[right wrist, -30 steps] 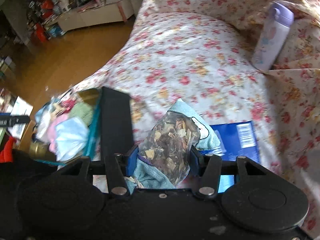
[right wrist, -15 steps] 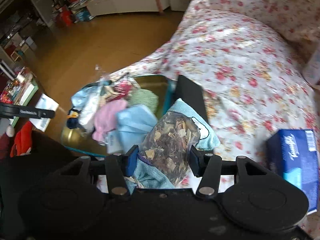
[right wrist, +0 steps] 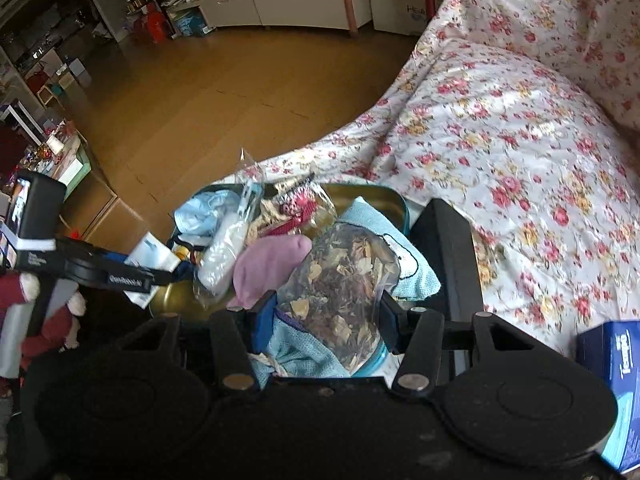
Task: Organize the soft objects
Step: 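Release the white packet into the tin with the left tool while the right tool lowers the bag in, then open the right tool over the tin and lift both tools away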
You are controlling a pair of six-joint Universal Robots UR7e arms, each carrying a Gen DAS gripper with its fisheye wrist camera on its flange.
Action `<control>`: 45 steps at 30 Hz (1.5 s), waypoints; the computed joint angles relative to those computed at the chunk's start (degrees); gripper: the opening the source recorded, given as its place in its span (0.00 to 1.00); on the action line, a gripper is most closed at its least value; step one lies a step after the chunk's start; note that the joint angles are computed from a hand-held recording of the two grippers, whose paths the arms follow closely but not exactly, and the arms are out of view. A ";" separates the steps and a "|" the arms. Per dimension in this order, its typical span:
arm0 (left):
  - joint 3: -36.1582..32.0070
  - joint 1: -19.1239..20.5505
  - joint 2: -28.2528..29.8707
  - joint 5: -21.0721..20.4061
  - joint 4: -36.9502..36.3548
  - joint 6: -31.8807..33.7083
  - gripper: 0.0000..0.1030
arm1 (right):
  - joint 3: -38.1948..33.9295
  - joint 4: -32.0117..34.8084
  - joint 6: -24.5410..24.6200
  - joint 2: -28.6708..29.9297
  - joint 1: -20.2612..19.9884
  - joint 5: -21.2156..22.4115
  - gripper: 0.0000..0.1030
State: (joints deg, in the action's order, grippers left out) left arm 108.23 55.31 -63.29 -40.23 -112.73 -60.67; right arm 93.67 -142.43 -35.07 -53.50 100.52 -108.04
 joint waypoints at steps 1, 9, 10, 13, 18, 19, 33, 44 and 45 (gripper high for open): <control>-0.02 0.14 0.06 -0.18 -0.29 0.72 0.52 | -0.29 -0.09 -0.01 0.31 0.16 0.05 0.50; 0.86 0.99 0.71 -3.10 -6.16 9.65 0.52 | -2.04 -0.67 0.23 2.81 1.30 0.57 0.50; 0.93 1.01 0.70 -3.24 -6.49 10.08 0.52 | -2.17 -0.75 0.28 3.09 1.40 0.64 0.50; 1.26 0.91 0.46 -2.91 -6.91 10.02 0.59 | -2.44 -1.78 0.34 4.05 1.83 0.62 0.50; 2.39 0.46 -0.17 -1.34 -9.06 10.20 0.75 | -2.56 -3.74 0.05 5.20 1.99 1.38 0.56; 2.24 0.54 -0.13 -1.31 -8.64 9.80 0.76 | -2.50 -4.49 -0.19 5.48 2.08 1.17 0.60; 1.57 -1.48 -0.71 3.80 -0.77 -0.19 0.76 | 0.24 -6.86 -0.23 4.06 1.57 -2.31 0.60; 0.41 -6.17 -1.77 6.91 8.31 -11.42 0.77 | 4.72 -6.05 0.24 -1.09 0.10 -2.16 0.61; 0.09 -6.81 -1.63 7.33 9.54 -12.66 0.77 | 5.28 -6.14 0.19 -1.66 -0.05 -2.07 0.61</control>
State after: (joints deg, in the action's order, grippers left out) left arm 108.32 48.50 -64.92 -32.90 -103.19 -73.33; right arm 98.96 -148.56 -34.87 -55.16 100.47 -110.10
